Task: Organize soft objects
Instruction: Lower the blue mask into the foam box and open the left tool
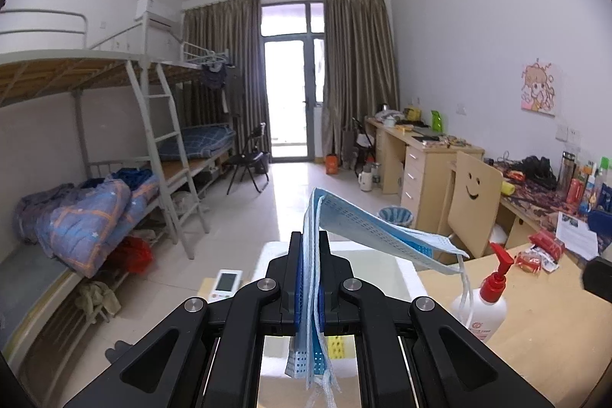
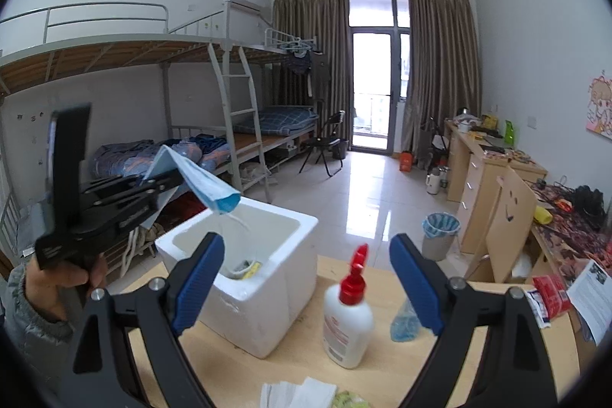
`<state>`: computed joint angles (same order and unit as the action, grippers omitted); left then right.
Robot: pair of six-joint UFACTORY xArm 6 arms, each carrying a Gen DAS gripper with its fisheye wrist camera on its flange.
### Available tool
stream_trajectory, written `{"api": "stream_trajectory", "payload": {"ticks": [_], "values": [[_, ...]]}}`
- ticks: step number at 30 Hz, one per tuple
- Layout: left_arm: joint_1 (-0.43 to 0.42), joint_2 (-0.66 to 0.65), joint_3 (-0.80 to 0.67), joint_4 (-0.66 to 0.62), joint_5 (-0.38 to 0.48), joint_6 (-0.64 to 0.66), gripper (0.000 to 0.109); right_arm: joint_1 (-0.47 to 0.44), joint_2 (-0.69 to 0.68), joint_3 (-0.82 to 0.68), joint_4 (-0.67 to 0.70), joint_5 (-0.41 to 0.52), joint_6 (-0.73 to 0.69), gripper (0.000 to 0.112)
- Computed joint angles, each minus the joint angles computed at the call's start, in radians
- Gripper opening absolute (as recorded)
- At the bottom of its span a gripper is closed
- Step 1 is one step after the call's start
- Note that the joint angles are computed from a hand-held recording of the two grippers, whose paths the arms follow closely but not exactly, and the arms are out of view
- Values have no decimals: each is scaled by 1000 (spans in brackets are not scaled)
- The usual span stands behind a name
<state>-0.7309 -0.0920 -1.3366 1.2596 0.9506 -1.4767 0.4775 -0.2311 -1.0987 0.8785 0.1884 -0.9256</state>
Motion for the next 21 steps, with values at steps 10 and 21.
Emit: {"api": "stream_trajectory", "payload": {"ticks": [10,21], "values": [[65,95,-74,-99,-75,101,6,-45,-27,60,-25,-37,28,91],[85,166,-136,-175,-22,161,22,-70,-47,104,-52,-30,60,91]]}}
